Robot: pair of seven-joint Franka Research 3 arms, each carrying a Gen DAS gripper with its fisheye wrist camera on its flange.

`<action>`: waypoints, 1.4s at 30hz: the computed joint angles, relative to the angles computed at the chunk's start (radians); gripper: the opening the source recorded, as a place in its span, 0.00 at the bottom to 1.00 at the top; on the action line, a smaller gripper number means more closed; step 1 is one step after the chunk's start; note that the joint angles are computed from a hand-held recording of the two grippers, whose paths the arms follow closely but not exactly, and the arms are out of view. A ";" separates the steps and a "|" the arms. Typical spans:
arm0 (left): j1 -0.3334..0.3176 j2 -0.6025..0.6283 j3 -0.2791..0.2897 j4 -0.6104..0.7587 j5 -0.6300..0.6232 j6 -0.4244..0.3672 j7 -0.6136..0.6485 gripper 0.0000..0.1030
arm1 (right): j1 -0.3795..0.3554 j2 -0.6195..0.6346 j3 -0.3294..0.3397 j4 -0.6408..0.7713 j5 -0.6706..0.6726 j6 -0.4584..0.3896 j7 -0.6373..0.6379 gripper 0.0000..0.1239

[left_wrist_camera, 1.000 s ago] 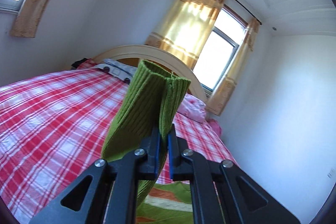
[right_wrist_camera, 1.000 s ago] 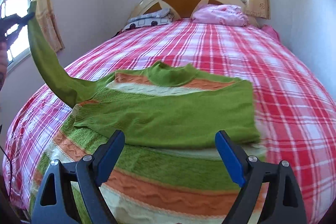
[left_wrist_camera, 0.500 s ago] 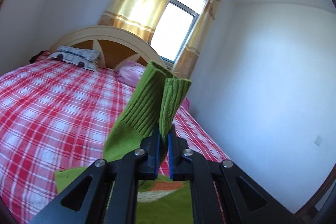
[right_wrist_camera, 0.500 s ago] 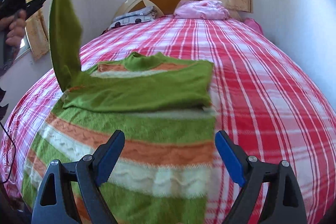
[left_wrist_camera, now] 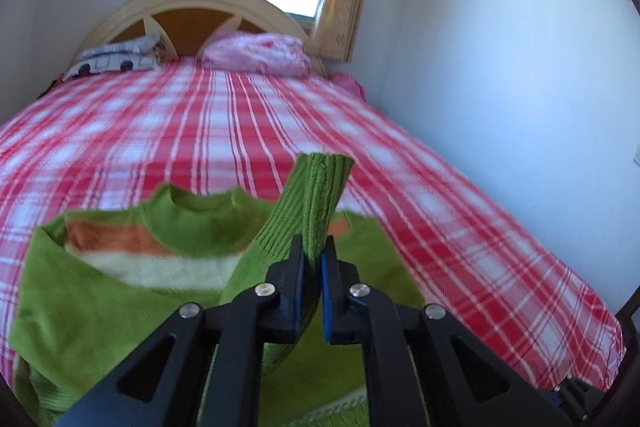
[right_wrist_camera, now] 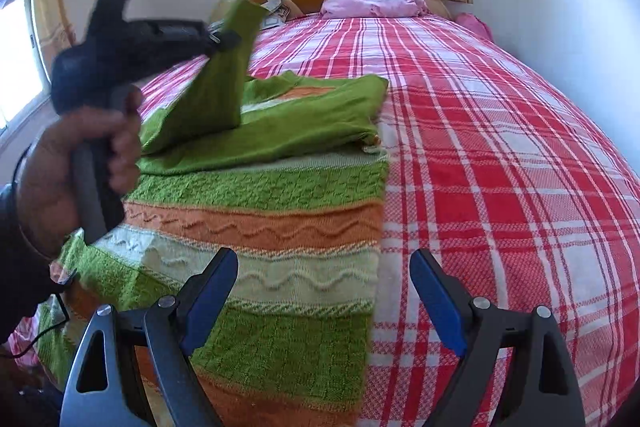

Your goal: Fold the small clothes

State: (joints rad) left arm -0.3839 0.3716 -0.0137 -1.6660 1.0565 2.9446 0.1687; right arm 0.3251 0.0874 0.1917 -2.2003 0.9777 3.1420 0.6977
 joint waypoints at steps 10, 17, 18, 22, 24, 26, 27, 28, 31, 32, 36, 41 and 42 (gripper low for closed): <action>-0.040 -0.185 -0.009 -0.191 0.200 -0.067 0.017 0.83 | -0.003 0.006 -0.007 0.006 0.000 -0.026 0.015 0.71; 0.039 -0.379 -0.048 -0.439 0.290 -0.383 -0.018 0.93 | -0.007 -0.003 -0.013 0.028 -0.028 -0.073 0.035 0.71; 0.059 -0.394 -0.051 -0.463 0.243 -0.431 -0.009 0.93 | -0.015 -0.002 -0.013 0.051 0.004 -0.118 0.015 0.71; 0.135 -0.410 -0.069 -0.515 0.115 -0.505 -0.014 0.93 | 0.012 0.042 -0.044 0.130 -0.128 -0.150 0.138 0.71; 0.171 -0.403 -0.078 -0.520 0.080 -0.470 -0.014 0.93 | 0.020 0.086 -0.054 0.195 -0.215 -0.182 0.220 0.68; 0.197 -0.397 -0.100 -0.513 0.091 -0.450 -0.041 0.93 | 0.028 0.143 -0.068 0.273 -0.302 -0.219 0.318 0.64; 0.209 -0.397 -0.112 -0.513 0.105 -0.440 -0.057 0.94 | 0.048 0.172 -0.089 0.307 -0.376 -0.215 0.388 0.63; 0.221 -0.387 -0.125 -0.500 0.124 -0.437 -0.076 0.94 | 0.076 0.207 -0.122 0.348 -0.468 -0.218 0.463 0.63; 0.234 -0.357 -0.149 -0.470 0.124 -0.486 -0.060 0.98 | 0.117 0.305 -0.184 0.474 -0.619 -0.256 0.634 0.55; 0.240 -0.345 -0.148 -0.464 0.084 -0.480 -0.025 0.98 | 0.120 0.345 -0.195 0.527 -0.653 -0.282 0.674 0.52; 0.260 -0.333 -0.135 -0.468 -0.052 -0.464 0.045 0.98 | 0.083 0.433 -0.166 0.645 -0.709 -0.378 0.744 0.06; 0.271 -0.346 -0.133 -0.491 -0.065 -0.432 0.023 0.98 | 0.088 0.392 -0.194 0.570 -0.779 -0.317 0.853 0.05; 0.271 -0.354 -0.134 -0.500 -0.059 -0.426 0.010 0.98 | 0.090 0.391 -0.202 0.565 -0.802 -0.322 0.864 0.05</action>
State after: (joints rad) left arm -0.1125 0.0175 -0.1473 -2.1656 0.9979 2.5182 0.1787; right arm 0.4151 0.4784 -0.0099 -1.6353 0.1758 2.8198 1.5617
